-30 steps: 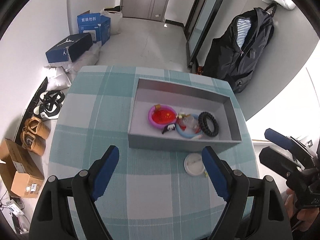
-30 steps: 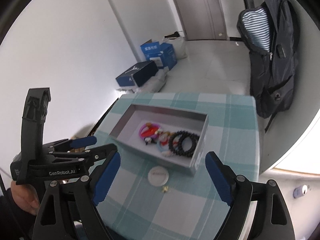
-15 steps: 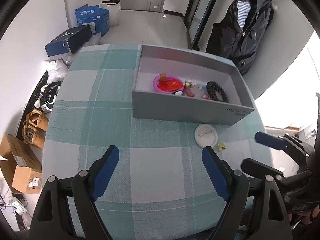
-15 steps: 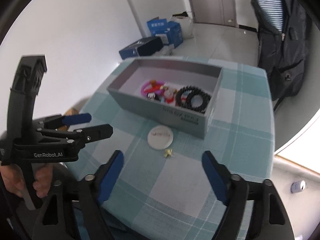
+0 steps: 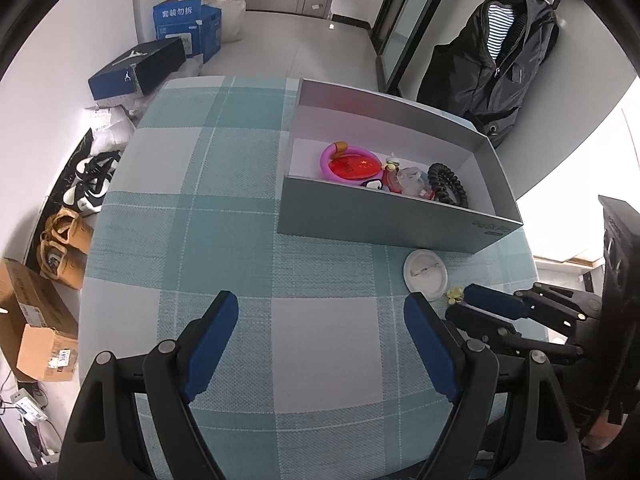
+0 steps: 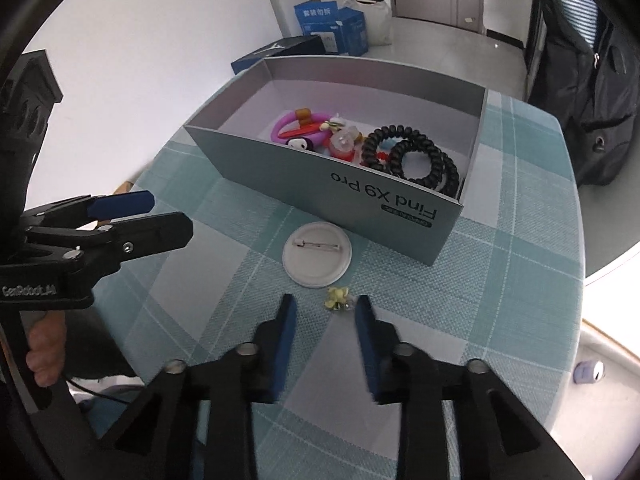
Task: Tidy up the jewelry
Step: 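Close the right gripper on the yellow flower clip and lift it, then lower the left gripper onto the white round badge and close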
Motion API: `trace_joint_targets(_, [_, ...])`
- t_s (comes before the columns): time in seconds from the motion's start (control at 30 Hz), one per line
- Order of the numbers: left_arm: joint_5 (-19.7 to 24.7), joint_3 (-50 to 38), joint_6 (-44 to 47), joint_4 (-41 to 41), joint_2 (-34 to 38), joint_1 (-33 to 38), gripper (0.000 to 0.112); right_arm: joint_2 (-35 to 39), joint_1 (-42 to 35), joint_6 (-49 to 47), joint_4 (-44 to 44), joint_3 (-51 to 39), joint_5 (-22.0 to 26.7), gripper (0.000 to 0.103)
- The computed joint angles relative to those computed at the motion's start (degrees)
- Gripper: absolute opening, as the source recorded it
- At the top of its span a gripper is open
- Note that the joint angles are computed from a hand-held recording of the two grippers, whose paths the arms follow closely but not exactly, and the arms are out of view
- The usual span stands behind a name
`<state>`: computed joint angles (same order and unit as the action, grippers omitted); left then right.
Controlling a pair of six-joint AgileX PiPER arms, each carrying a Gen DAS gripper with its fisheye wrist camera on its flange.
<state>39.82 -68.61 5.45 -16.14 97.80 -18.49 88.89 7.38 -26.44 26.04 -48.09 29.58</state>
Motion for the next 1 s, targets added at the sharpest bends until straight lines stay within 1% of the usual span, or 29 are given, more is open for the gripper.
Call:
trace_joint_targets(0.17, [0.39,-0.57,0.55,-0.81,0.42,0.53,0.082,0.68,0.93,2.70,-2.49,-0.52,-1.19,0.022])
trace_joint_targets(0.3, [0.50,-0.79,0.64,-1.02,0.79,0.79,0.082,1.31,2.90,7.86,-8.02,-1.31,-2.32,0.013])
trace_joint_targets(0.37, [0.60,-0.82,0.59,-0.87,0.89,0.72,0.082,1.88,4.06,10.25,-9.96,-2.09,-2.44,0.013])
trace_joint_targets(0.4, [0.63,-0.83,0.66,-0.88,0.92,0.70,0.082,1.80,4.45,11.33,-11.25,-2.01,-2.73,0.010])
trace_joint_targets(0.47, [0.67,-0.89,0.65,-0.69,1.03,0.59,0.082,1.76,4.79,12.40,-12.23,-1.94,-3.04,0.009])
trace_joint_targets(0.63, [0.56,-0.63,0.76,-0.26,1.17,0.20,0.082,0.15,3.38,10.22,-9.79,-0.95,-2.70,0.009])
trace_joint_targets(0.87, [1.24,-0.94,1.37,-0.35,1.68,-0.76,0.082,-2.05,0.44,4.84,-3.92,-0.33,-1.38,0.009])
trace_joint_targets(1.0, [2.06,-1.64,2.21,-1.73,2.36,-1.56,0.082,-3.95,-1.53,1.11,0.01,0.28,-0.47,0.009])
